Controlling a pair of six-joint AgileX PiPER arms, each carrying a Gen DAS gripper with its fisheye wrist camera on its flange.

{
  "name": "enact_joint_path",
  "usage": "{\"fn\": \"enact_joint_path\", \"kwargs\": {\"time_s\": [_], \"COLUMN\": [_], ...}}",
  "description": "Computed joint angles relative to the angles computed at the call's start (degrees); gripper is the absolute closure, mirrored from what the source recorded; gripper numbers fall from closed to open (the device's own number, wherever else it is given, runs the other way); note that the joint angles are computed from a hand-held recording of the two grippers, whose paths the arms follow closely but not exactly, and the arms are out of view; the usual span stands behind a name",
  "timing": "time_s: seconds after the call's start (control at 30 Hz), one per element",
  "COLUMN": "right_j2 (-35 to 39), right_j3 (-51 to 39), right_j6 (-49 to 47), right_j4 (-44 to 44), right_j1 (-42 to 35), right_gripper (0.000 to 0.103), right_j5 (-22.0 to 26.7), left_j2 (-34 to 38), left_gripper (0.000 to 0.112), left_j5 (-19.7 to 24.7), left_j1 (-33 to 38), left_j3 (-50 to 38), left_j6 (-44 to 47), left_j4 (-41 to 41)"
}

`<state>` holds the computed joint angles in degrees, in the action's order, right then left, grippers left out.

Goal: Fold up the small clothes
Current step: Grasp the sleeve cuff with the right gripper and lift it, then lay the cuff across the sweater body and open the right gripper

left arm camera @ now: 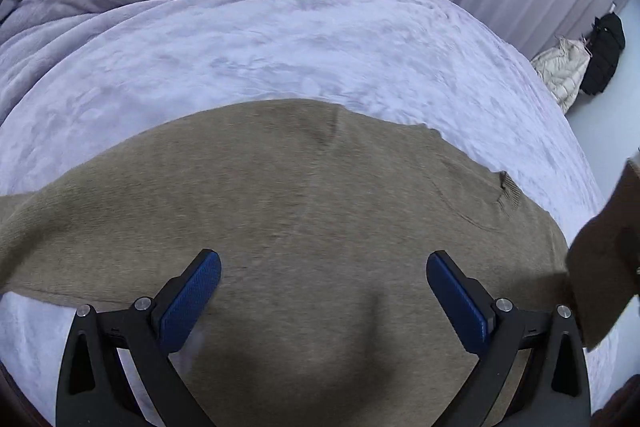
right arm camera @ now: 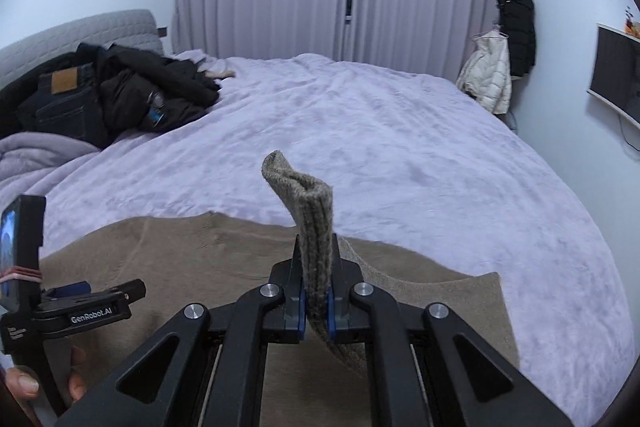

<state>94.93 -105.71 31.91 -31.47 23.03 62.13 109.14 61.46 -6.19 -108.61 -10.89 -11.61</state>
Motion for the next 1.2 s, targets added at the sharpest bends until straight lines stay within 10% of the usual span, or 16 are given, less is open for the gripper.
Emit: {"fn": "enact_joint_path", "kwargs": {"time_s": [0.43, 0.53, 0.6, 0.77, 0.87, 1.2], "right_j2": [23.0, 22.9, 20.1, 2.7, -5.6, -14.8], "right_j3": [-13.4, -14.8, -11.5, 6.0, 14.1, 39.2], "right_j6": [-0.6, -7.0, -7.6, -15.9, -11.1, 4.3], "right_j4": [7.6, 20.6, 23.8, 35.8, 25.5, 5.3], "right_j1": [6.0, 1.9, 0.2, -7.4, -11.5, -13.8], "right_gripper": [0.095, 0.063, 0.031, 0.024, 0.022, 0.022], "right_j5": [2.9, 1.7, -0.8, -13.1, -14.5, -17.7], "left_j2": [-4.4, -4.9, -4.8, -2.9, 0.3, 7.5], "left_gripper": [0.009, 0.009, 0.009, 0.009, 0.009, 0.009], "left_j5": [-3.8, -4.0, -3.4, 0.1, 2.1, 5.6], "left_j1": [8.5, 8.2, 7.9, 5.1, 1.5, -16.6], "left_j3": [10.2, 10.8, 10.4, 6.9, 3.2, -10.0], "left_j6": [7.1, 6.5, 6.2, 7.0, 8.6, -14.1], "left_j4": [-7.1, -6.6, -7.3, -12.0, -14.0, 17.7]}}
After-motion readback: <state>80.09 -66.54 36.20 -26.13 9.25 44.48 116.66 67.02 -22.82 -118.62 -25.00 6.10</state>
